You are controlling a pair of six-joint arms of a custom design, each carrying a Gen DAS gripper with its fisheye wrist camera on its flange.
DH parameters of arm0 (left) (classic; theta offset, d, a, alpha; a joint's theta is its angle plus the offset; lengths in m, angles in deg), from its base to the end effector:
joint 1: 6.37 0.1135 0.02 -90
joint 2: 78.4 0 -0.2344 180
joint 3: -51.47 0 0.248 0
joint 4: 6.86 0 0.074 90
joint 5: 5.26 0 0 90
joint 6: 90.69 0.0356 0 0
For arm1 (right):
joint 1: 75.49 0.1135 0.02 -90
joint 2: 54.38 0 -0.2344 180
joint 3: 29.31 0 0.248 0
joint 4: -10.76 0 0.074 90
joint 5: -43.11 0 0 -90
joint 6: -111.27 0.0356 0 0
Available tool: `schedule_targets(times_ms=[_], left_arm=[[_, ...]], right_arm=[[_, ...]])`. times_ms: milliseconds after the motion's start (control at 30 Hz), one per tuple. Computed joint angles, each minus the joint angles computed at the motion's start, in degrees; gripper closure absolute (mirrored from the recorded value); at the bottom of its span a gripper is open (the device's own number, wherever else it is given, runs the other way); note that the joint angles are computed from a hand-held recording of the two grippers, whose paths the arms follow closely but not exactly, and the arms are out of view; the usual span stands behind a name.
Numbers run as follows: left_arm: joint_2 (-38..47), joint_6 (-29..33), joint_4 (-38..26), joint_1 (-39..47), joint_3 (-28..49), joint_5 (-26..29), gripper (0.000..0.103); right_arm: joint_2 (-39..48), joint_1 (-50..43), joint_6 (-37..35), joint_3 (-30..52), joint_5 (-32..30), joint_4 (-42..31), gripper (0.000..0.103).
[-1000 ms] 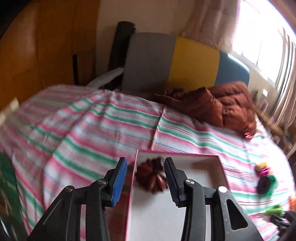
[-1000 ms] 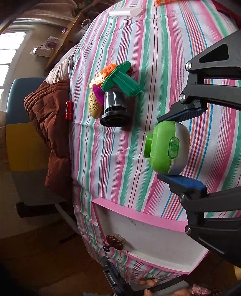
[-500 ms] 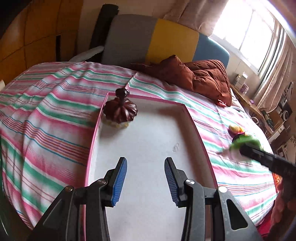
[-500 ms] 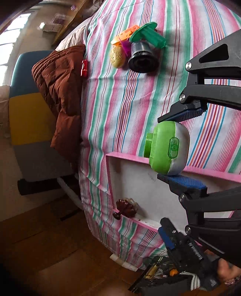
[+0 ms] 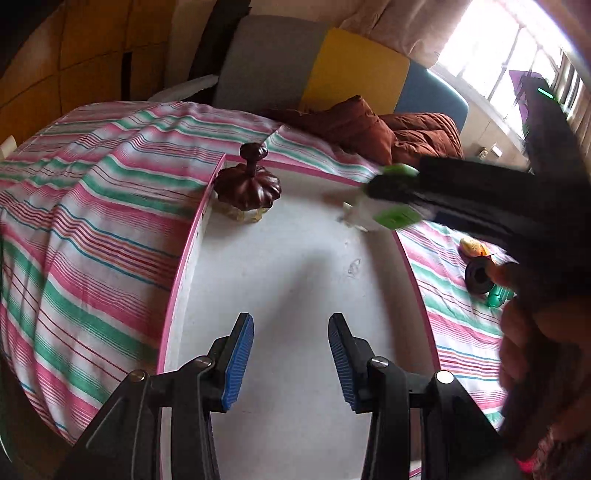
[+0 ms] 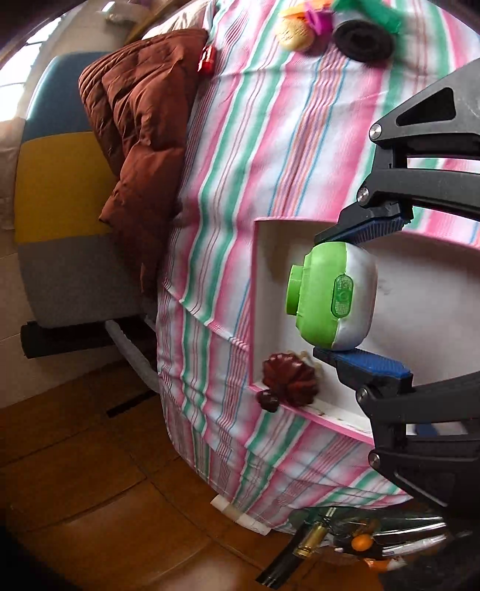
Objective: Organize rigid objects
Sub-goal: 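Lower the lime-green toy into the tray beside the brown toy, open right tool, then move the open right tool back toward the teal clip piece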
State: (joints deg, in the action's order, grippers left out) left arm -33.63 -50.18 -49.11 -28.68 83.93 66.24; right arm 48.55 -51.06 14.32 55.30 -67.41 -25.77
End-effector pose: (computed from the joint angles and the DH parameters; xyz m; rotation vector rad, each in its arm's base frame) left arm 0.1508 -0.0497 0.1379 -0.7011 2.3565 -0.1361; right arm 0.3314 0.1643 0.1762 -0.8241 2.3972 0.5746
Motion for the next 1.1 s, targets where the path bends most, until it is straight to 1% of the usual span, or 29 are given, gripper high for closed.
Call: schedule_targets(times_ms=[167,267,333,367,400,433,500,567,667,700,767,800,833,900,967,1033,1100], left_arm=[[-1.7,-0.7,-1.2,1.8,-0.4,1.5,0.061],[-2.2,-1.1,-1.8,2.8,-0.5,1.7,0.061],[-2.4,-1.2,-2.0,3.2,-0.5,1.9,0.061],[-2.3,-1.3,-2.0,3.3,-0.5,2.1,0.061],[-2.4,-1.4,-2.0,3.5,-0.6,2.1,0.061],[-2.5,-1.5,-1.9,3.8,-0.7,2.3,0.061],[-2.8,-1.2,-1.7,4.7,-0.9,3.1,0.061],[-2.5,-1.7,-1.7,4.7,-0.8,3.2,0.061],[-2.8,-2.5,-2.0,3.9,-0.9,2.7,0.061],[-2.8,-2.7,-2.1,3.6,-0.8,2.5,0.061],[-2.4,-2.3,-1.7,3.9,-0.9,2.5,0.061],[-2.4,-2.4,-1.8,3.9,-0.9,2.5,0.061],[-2.3,-2.7,-1.9,3.7,-0.9,2.4,0.061],[-2.4,-2.8,-2.2,3.6,-0.7,2.3,0.061],[-2.7,-2.9,-2.6,3.3,-0.5,2.0,0.061],[-2.9,-2.8,-2.6,3.3,-0.5,1.8,0.061],[-2.9,-2.5,-2.7,3.5,-0.3,2.1,0.061]], right_arm=[[6.8,4.7,1.8,5.9,4.4,2.8,0.05],[9.3,6.5,1.6,7.1,6.6,4.3,0.05],[10.6,6.8,0.5,8.9,6.5,1.2,0.049],[10.4,6.5,0.2,8.7,5.6,0.0,0.049],[9.7,6.1,-0.2,7.9,4.2,-0.8,0.045],[8.8,5.8,-0.8,7.0,3.3,-1.4,0.038],[5.8,5.0,-2.0,3.5,2.5,-1.0,0.032],[3.1,4.2,-3.6,0.5,1.6,-1.3,0.032],[0.6,3.9,-5.1,-2.0,2.5,-2.5,0.032],[0.0,4.2,-5.3,-2.8,2.8,-2.6,0.033],[-0.3,5.1,-6.3,-3.6,4.8,-2.9,0.045],[-0.1,5.5,-6.8,-3.6,5.8,-3.0,0.061],[0.6,6.0,-7.1,-3.2,6.9,-3.4,0.069],[2.7,6.4,-5.9,-1.6,8.2,-4.1,0.072],[5.2,5.9,-4.0,0.6,7.2,-4.6,0.074],[6.5,5.4,-2.0,2.2,6.6,-4.3,0.074],[6.3,4.2,-1.5,2.2,3.0,-4.9,0.074]])
